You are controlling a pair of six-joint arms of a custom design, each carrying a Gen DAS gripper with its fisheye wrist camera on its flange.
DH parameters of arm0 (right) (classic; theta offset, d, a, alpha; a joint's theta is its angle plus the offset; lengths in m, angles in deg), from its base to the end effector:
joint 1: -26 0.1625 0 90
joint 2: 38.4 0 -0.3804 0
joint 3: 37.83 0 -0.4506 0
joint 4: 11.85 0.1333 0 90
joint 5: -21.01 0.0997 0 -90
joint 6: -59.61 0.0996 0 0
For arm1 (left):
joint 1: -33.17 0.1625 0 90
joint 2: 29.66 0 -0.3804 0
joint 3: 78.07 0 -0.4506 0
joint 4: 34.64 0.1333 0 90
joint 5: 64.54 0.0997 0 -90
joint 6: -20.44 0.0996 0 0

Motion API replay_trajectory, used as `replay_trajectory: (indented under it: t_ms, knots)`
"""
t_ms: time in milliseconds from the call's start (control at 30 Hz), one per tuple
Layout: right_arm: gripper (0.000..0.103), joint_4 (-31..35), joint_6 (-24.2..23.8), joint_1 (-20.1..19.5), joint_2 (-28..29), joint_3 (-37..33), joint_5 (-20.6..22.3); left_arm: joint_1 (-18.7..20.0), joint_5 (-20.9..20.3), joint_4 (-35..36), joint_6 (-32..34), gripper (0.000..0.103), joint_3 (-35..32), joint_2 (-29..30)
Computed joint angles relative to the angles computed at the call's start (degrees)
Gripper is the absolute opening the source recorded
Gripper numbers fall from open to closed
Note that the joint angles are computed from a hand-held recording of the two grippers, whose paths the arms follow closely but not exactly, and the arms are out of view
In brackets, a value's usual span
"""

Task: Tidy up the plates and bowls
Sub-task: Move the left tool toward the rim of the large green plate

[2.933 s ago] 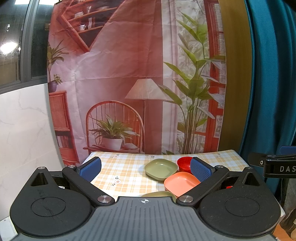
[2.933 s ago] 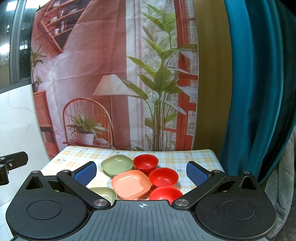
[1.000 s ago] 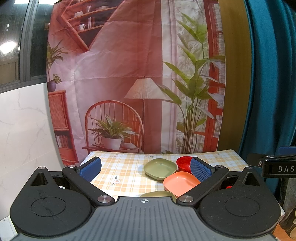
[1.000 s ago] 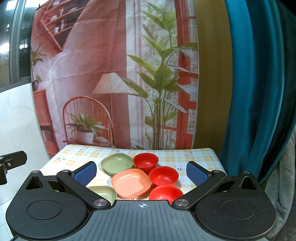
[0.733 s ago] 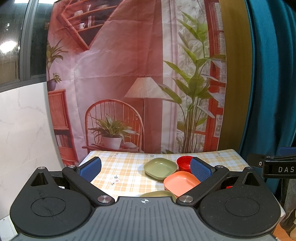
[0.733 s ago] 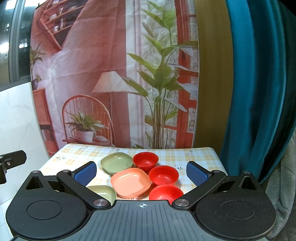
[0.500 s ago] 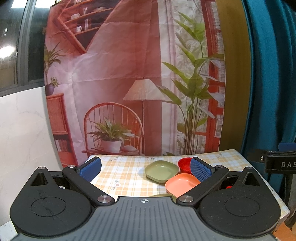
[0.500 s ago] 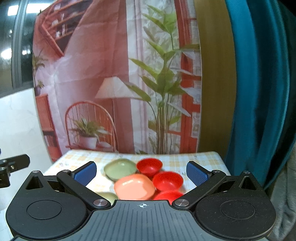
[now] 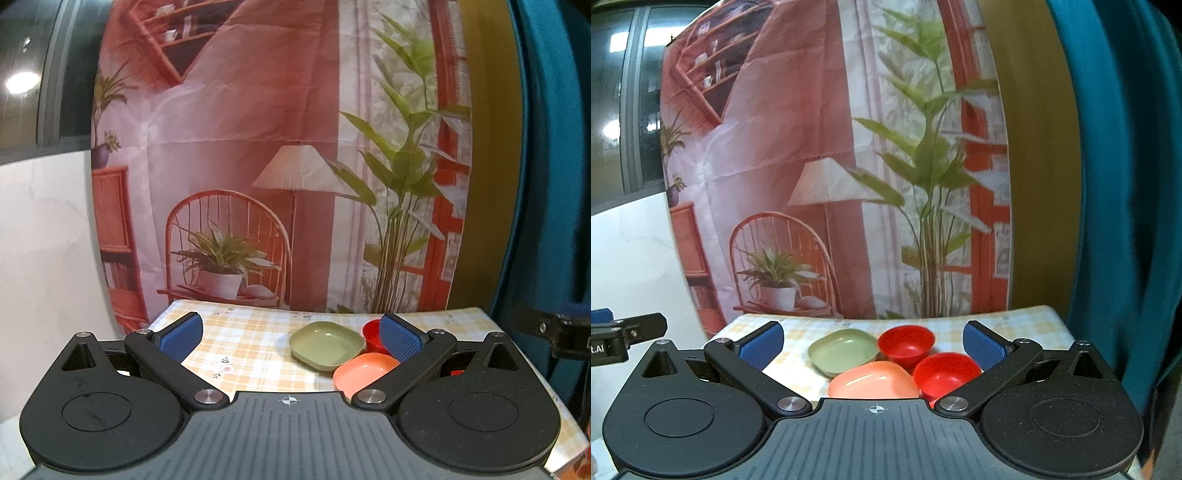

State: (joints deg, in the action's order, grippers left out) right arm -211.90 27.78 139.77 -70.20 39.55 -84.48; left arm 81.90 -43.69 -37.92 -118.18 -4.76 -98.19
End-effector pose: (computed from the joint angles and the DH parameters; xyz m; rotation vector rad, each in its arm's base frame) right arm 0.4073 -0.6601 0.0897 0.9399 -2.2253 1.4910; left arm -0.2395 -0.6161 0.3784 0.2322 1.7761 -1.4477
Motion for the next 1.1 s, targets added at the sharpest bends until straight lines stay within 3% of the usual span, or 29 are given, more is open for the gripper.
replay_trajectory:
  t_ms: [100,300,600,867,1100]
  knots:
    - [0.103,1.13,-0.79,-0.26,1.15,-1.56,-1.23,1.24,0.2,0.02,0.3,0.102,-1.27,1.0]
    - [0.103,2.46,-1.74,-1.19,4.64,-5.67,-3.45,3.44,0.6,-5.5,7.19,0.102,-0.98,1.4]
    - [0.103,4.06,-4.77,-2.74,10.53,-12.44,-4.84,7.92,2.65,8.76,-6.53,0.102,-8.5,6.06]
    - [0.102,10.08,-7.43,-3.72,14.15,-18.44,-2.92,10.73,4.45,14.49,-9.31,0.102,-15.28,11.45]
    - [0.098,15.64,-6.79,-4.46,16.21,-23.02,-2.08,11.86,6.03,18.46,-10.68,0.1,-19.84,14.68]
